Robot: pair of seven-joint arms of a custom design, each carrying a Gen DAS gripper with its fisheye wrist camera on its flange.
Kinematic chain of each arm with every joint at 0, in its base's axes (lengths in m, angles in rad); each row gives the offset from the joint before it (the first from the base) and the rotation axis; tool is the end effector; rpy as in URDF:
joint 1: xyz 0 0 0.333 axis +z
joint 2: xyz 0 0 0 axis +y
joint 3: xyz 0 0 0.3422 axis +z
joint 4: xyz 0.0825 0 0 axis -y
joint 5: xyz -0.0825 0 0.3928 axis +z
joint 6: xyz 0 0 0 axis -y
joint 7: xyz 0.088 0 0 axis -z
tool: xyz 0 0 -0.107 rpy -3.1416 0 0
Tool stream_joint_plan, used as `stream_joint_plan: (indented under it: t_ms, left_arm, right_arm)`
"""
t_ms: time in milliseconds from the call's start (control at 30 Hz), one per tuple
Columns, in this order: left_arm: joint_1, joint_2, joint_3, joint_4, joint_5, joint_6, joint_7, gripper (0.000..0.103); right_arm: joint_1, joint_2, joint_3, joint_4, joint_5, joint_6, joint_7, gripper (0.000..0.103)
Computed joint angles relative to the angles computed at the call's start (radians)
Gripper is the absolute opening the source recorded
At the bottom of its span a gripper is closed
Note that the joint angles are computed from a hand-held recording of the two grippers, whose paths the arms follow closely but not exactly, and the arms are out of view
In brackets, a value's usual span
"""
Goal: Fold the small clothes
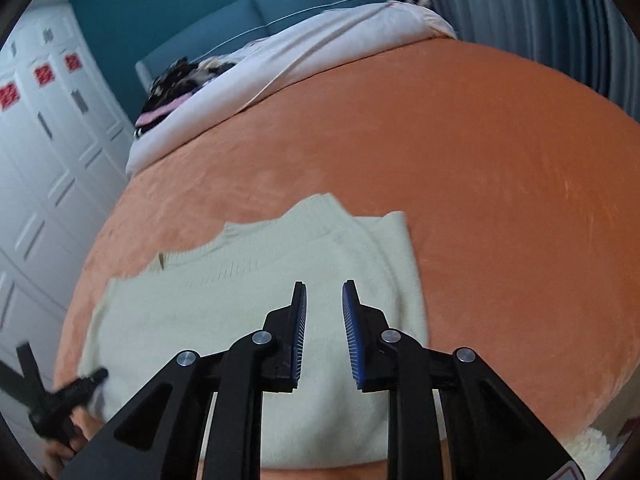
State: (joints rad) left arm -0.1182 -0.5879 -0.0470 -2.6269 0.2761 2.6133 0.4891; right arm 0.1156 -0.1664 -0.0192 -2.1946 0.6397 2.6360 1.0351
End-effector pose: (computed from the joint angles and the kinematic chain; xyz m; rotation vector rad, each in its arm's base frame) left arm 0.3917 -0.0731 0.5167 -2.4850 1.1282 -0.7344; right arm 0.5437 0.0370 0.5426 -1.8413 1.5661 -0.3029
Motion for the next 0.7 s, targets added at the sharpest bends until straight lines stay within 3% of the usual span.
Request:
stream_joint_plan:
  t_ms: [67, 100, 167, 233, 267, 367, 400, 533, 700]
  left_arm:
    - [0.001, -0.001, -0.001, 0.0, -0.003, 0.0, -0.005, 0.026]
    - [-0.003, -0.002, 0.003, -0.001, -0.007, 0.003, -0.001, 0.026]
    - [-0.014, -0.007, 0.017, -0.001, -0.021, -0.002, 0.015, 0.026]
    - [-0.019, -0.034, 0.021, 0.001, -0.049, -0.026, 0.006, 0.026]
    - [-0.012, -0.063, 0.011, -0.008, -0.055, -0.029, -0.021, 0.031]
    - [0.041, -0.191, -0.05, -0.076, -0.023, -0.003, -0.16, 0.061]
    - [0.049, -0.228, -0.06, -0.097, -0.023, -0.021, -0.209, 0.065]
    - [0.023, -0.321, -0.018, -0.195, -0.052, 0.015, -0.32, 0.066]
    - [0.007, -0.365, -0.012, -0.2, -0.029, -0.049, -0.352, 0.068]
  right_arm:
    - [-0.017, 0.019, 0.025, -0.031, -0.153, 0.013, 0.069, 0.017]
    - [-0.043, 0.046, 0.041, -0.035, -0.202, -0.011, 0.115, 0.005]
    - [-0.02, 0.036, -0.001, -0.048, -0.128, -0.02, 0.103, 0.003]
    - [-0.035, 0.022, 0.009, -0.015, -0.136, -0.089, 0.192, 0.009]
    - [-0.026, -0.006, -0.008, -0.015, -0.059, -0.121, 0.167, 0.017]
    - [-0.004, -0.084, -0.02, -0.027, 0.024, -0.188, 0.09, 0.017]
    - [0.008, -0.102, -0.013, -0.033, 0.036, -0.193, 0.067, 0.017]
    - [0.059, -0.095, 0.012, 0.011, 0.074, -0.27, 0.019, 0.017]
    - [0.127, 0.025, 0.086, 0.129, 0.035, -0.279, 0.079, 0.013]
